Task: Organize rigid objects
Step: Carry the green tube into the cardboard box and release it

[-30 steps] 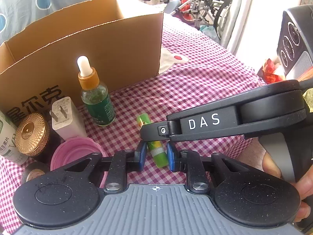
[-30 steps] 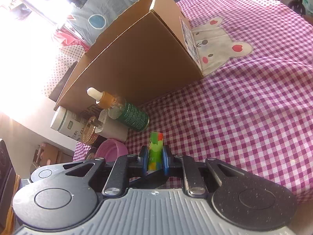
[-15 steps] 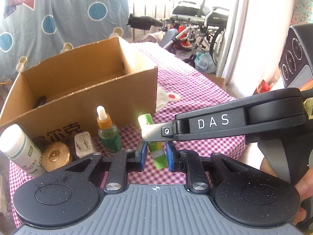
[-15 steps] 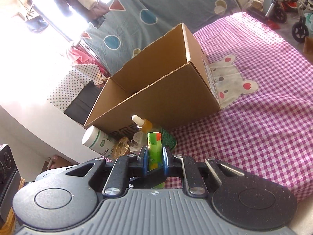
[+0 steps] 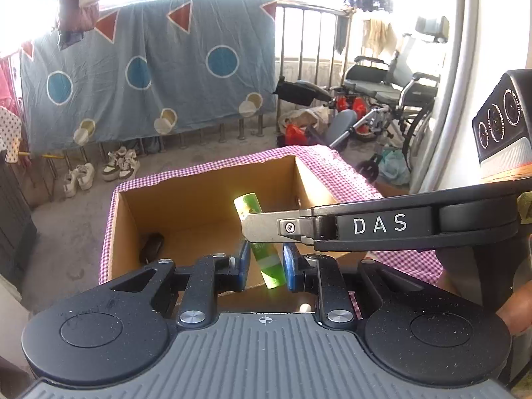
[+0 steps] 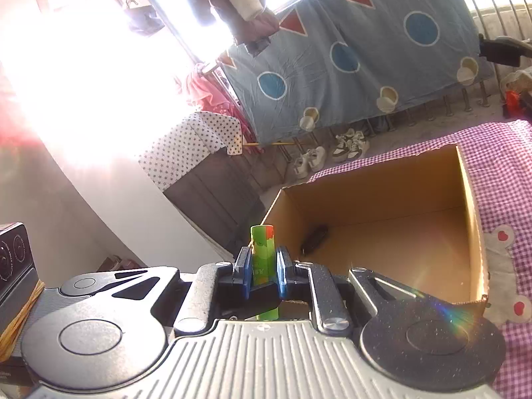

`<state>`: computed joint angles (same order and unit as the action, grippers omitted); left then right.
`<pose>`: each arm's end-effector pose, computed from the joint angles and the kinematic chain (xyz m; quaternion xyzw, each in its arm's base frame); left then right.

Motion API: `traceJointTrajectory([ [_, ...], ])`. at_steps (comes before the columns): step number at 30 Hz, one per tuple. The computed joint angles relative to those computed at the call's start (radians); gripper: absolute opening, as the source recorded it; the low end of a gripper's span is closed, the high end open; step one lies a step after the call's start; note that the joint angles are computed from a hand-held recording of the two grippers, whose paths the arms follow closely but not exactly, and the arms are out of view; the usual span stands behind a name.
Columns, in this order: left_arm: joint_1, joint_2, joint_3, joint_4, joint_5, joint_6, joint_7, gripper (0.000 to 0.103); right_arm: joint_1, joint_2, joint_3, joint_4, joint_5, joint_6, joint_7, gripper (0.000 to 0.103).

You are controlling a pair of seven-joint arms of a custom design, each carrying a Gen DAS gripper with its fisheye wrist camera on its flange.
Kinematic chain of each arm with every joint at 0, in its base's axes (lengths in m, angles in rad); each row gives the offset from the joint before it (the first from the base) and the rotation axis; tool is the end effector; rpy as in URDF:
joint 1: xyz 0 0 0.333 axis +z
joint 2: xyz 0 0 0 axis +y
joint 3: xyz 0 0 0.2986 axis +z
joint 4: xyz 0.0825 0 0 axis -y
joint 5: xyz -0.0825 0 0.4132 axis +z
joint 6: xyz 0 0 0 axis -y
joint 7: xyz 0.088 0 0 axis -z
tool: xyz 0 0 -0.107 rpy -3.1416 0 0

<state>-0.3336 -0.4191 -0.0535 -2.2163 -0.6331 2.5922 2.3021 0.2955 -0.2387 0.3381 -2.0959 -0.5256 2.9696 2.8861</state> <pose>0.4773 -0.1863 0.6111 -0.3724 0.8159 -0.4111 0.1633 0.4254 0.3767 0.6168 -0.5419 0.6468 -0.1092 0.5254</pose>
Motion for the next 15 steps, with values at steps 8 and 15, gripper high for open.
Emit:
traceJointTrajectory([
  [8, 0.139, 0.315, -0.041, 0.304, 0.133, -0.237, -0.208, 0.02, 0.175, 0.333, -0.184, 0.308, 0.823, -0.171, -0.727, 0.017],
  [15, 0.203, 0.391, -0.091, 0.346, 0.239, -0.224, -0.323, 0.022, 0.12, 0.519, -0.172, 0.514, 0.934, -0.341, -0.756, 0.018],
])
